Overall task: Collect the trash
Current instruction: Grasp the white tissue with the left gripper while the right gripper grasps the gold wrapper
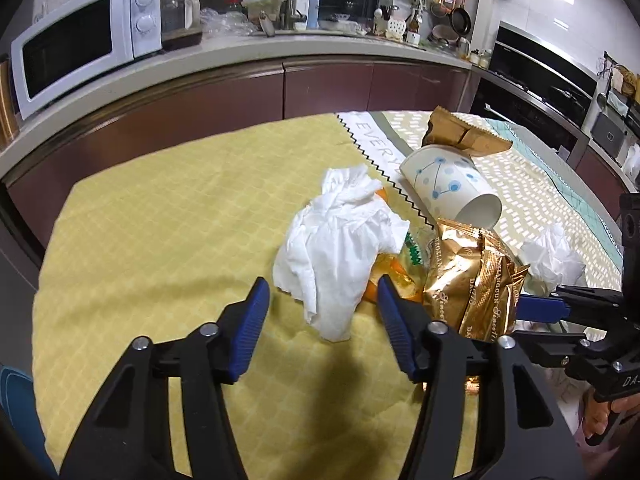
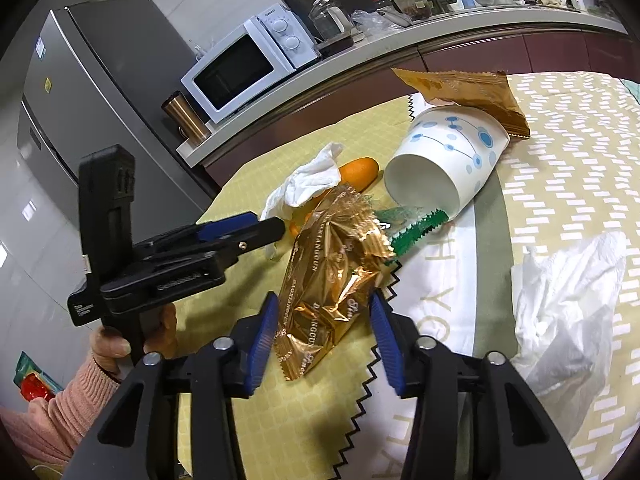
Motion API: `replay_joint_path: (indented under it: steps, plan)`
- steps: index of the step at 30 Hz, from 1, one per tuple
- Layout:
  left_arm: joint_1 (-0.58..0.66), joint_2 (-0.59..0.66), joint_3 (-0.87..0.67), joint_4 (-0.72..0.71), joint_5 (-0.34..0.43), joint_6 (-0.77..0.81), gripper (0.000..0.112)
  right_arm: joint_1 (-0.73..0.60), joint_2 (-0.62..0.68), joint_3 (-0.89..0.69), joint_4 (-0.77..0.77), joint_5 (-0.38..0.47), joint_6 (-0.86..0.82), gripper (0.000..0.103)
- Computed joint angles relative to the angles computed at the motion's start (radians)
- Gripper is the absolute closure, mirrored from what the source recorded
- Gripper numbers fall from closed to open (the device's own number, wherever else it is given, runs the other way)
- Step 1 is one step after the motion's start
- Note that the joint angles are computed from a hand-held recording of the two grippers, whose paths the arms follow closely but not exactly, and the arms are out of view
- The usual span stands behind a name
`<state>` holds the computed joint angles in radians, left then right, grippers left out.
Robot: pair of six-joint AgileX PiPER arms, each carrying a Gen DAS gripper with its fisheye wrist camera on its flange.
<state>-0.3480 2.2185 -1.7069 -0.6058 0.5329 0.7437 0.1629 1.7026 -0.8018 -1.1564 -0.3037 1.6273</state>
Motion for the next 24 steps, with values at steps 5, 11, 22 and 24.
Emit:
replay_joint_path:
  steps: [5, 11, 22, 24]
  plan:
    - [0.009, 0.037, -0.055, 0.016, 0.053, -0.041, 0.090, -0.016, 0.005, 0.003, 0.005, -0.028, -0.002, 0.074]
    - [0.010, 0.012, -0.011, -0.031, 0.025, -0.001, 0.108, -0.014, -0.013, 0.022, 0.051, -0.038, -0.055, 0.082]
    - [0.080, -0.144, 0.213, -0.289, -0.048, 0.234, 0.109, 0.005, -0.049, 0.022, 0.059, -0.065, -0.099, 0.084]
    - [0.098, -0.174, 0.253, -0.330, -0.055, 0.278, 0.109, 0.010, -0.047, 0.011, 0.045, -0.064, -0.084, 0.084]
